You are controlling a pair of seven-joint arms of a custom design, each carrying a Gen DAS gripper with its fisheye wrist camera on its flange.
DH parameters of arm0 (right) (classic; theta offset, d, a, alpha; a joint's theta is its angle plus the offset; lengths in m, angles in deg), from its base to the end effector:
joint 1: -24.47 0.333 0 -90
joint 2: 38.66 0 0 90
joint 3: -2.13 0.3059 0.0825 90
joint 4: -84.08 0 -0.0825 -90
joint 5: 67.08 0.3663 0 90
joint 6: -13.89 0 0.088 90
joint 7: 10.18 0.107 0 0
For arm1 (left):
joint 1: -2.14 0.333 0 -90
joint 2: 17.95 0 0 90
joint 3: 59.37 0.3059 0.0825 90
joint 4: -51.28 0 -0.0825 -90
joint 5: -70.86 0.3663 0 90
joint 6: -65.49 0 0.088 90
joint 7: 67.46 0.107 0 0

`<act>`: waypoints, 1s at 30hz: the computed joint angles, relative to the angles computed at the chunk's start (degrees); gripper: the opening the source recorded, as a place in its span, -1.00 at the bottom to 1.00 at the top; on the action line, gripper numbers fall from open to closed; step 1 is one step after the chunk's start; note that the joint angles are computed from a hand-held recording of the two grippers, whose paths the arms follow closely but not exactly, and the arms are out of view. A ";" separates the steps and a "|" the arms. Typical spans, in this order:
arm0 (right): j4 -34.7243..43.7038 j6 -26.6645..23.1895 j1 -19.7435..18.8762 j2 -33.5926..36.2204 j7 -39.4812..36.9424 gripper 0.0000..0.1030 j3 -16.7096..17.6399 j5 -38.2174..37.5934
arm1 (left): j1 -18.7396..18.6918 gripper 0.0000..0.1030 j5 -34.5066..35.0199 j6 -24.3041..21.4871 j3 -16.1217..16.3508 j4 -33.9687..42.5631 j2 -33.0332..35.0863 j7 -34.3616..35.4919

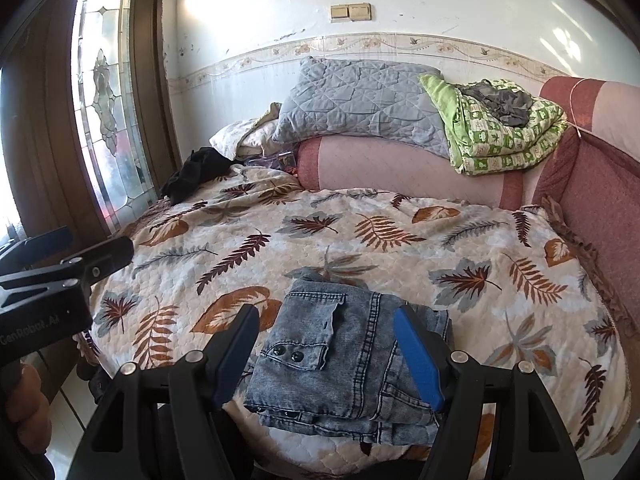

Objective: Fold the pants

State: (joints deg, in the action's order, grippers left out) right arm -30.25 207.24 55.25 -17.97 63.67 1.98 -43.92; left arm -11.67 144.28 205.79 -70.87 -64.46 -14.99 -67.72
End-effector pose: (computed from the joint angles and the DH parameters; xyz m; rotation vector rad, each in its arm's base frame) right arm 0.5672 0.2856 0.4017 -1.8233 1.2444 -0.6278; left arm 0.5256 -0.2462 0.4646 -1.7326 1.3617 -0.6287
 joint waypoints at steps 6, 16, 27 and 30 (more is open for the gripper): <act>-0.49 0.18 -2.32 -0.34 0.62 0.42 2.24 -0.58 | -0.13 0.78 -0.18 -0.09 -0.10 0.17 -0.05 0.97; -2.15 1.61 -6.37 -1.24 2.31 0.42 5.73 -2.65 | -0.58 0.78 0.90 -0.49 -0.49 0.22 -0.16 1.13; -1.87 1.30 -7.86 -0.79 3.97 0.42 6.85 -4.49 | -0.64 0.78 0.57 0.05 -0.24 0.34 0.17 1.55; -1.59 1.20 -7.38 -0.63 3.82 0.42 6.42 -4.50 | -0.62 0.78 0.58 0.13 -0.20 0.34 0.17 1.54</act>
State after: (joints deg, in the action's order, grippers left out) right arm -31.83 208.44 47.86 -18.60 67.49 8.39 -48.42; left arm -12.29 144.87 205.92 -71.07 -64.12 -14.82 -66.18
